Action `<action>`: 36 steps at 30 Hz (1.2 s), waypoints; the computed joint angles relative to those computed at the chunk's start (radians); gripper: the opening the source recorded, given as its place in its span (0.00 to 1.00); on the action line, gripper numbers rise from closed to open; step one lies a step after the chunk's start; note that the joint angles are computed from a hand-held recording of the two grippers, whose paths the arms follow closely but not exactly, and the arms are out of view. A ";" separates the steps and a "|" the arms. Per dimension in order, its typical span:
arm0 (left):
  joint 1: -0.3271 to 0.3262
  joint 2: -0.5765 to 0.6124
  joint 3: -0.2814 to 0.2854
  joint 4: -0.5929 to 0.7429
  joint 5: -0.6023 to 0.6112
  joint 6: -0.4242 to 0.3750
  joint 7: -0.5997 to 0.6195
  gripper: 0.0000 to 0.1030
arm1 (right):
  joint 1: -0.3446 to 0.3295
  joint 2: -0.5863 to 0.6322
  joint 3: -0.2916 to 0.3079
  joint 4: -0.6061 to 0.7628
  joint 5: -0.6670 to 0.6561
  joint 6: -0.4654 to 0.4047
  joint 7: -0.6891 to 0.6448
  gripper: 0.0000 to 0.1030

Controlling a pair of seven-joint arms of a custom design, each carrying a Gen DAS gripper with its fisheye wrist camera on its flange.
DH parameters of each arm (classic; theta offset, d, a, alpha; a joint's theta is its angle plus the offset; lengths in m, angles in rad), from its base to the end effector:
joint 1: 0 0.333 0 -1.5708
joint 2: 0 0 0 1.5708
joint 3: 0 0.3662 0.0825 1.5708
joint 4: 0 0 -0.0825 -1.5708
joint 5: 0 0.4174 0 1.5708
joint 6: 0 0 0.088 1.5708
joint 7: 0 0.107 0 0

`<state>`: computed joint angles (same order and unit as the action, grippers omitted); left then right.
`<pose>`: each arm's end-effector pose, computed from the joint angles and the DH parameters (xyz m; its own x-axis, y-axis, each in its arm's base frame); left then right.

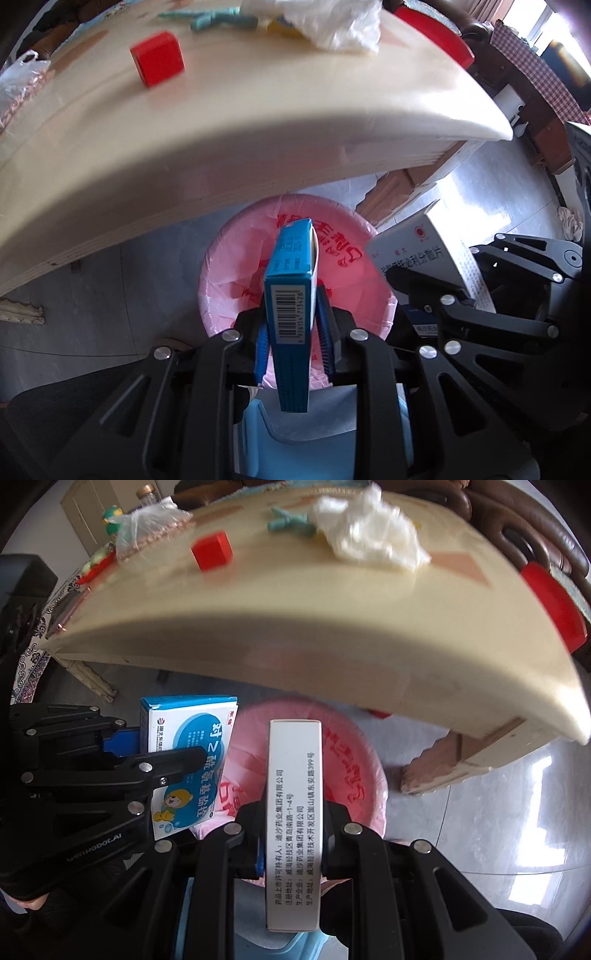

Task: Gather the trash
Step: 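Lower both grippers into the pink bin and open them to drop the boxes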

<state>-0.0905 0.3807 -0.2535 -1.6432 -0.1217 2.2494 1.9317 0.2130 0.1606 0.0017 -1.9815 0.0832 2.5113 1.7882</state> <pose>0.6964 -0.2272 0.4572 -0.5830 -0.8049 0.1103 -0.7955 0.5379 -0.2790 0.6415 0.1392 0.4569 -0.0349 -0.9887 -0.1459 -0.9386 0.0825 -0.3349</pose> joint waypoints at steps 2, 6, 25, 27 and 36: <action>-0.008 0.021 0.003 0.013 0.014 -0.008 -0.011 0.22 | -0.002 0.021 0.001 0.007 0.011 -0.007 -0.005 0.19; -0.015 0.062 0.005 0.038 0.035 -0.032 -0.029 0.22 | -0.010 0.058 0.001 0.013 0.047 -0.011 -0.024 0.19; -0.011 0.244 0.002 0.170 0.047 -0.147 -0.167 0.22 | -0.037 0.257 0.001 0.126 0.170 -0.130 -0.099 0.19; -0.011 0.250 0.002 0.176 0.052 -0.154 -0.171 0.22 | -0.036 0.272 0.003 0.137 0.174 -0.129 -0.107 0.19; -0.021 0.274 0.009 0.208 0.085 -0.183 -0.192 0.49 | -0.025 0.309 -0.003 0.167 0.164 -0.140 -0.118 0.34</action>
